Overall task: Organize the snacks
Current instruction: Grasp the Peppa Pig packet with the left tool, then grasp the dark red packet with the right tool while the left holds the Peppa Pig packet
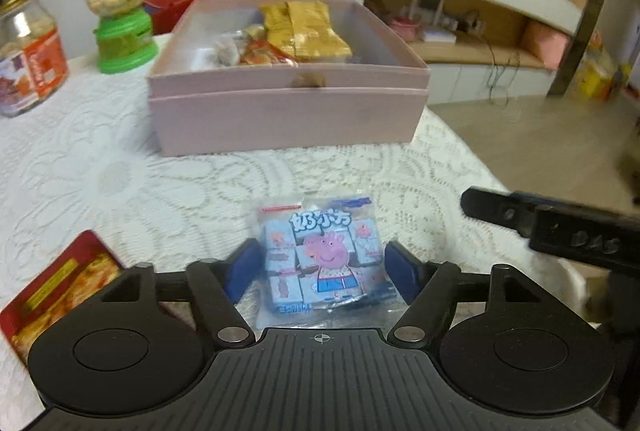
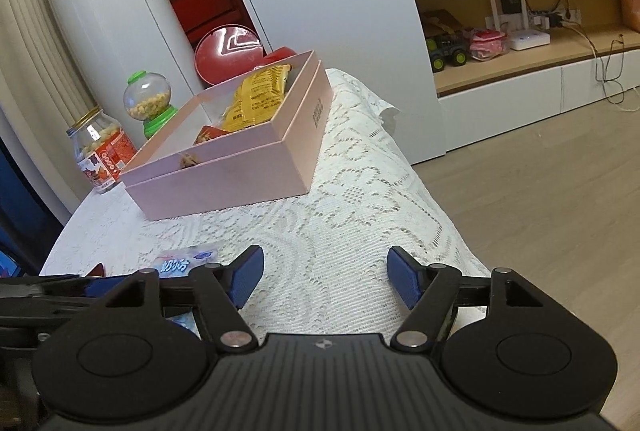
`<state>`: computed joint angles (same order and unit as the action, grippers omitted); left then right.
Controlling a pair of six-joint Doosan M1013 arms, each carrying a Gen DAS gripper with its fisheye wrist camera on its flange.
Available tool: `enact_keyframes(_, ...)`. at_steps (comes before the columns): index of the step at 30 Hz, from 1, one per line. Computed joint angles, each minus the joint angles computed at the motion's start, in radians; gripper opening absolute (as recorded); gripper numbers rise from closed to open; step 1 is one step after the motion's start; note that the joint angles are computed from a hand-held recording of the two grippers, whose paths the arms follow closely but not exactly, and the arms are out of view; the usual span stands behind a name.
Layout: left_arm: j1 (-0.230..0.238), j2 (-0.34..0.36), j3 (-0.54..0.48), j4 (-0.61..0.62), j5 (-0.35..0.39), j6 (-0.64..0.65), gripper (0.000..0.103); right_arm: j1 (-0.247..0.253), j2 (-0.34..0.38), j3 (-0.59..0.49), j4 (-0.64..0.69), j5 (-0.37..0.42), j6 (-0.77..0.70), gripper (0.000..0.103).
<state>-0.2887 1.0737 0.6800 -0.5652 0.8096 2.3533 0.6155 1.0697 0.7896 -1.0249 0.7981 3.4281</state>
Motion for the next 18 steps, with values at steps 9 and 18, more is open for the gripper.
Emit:
enact_keyframes(9,0.030,0.002,0.000,-0.133,0.034,0.107,0.065,0.001,0.003,-0.010,0.009,0.009,-0.018,0.075)
enact_keyframes(18,0.141,-0.128,0.219,-0.362,-0.212,0.186,0.065,0.017,0.082,-0.222,0.197,-0.021,-0.485,0.079)
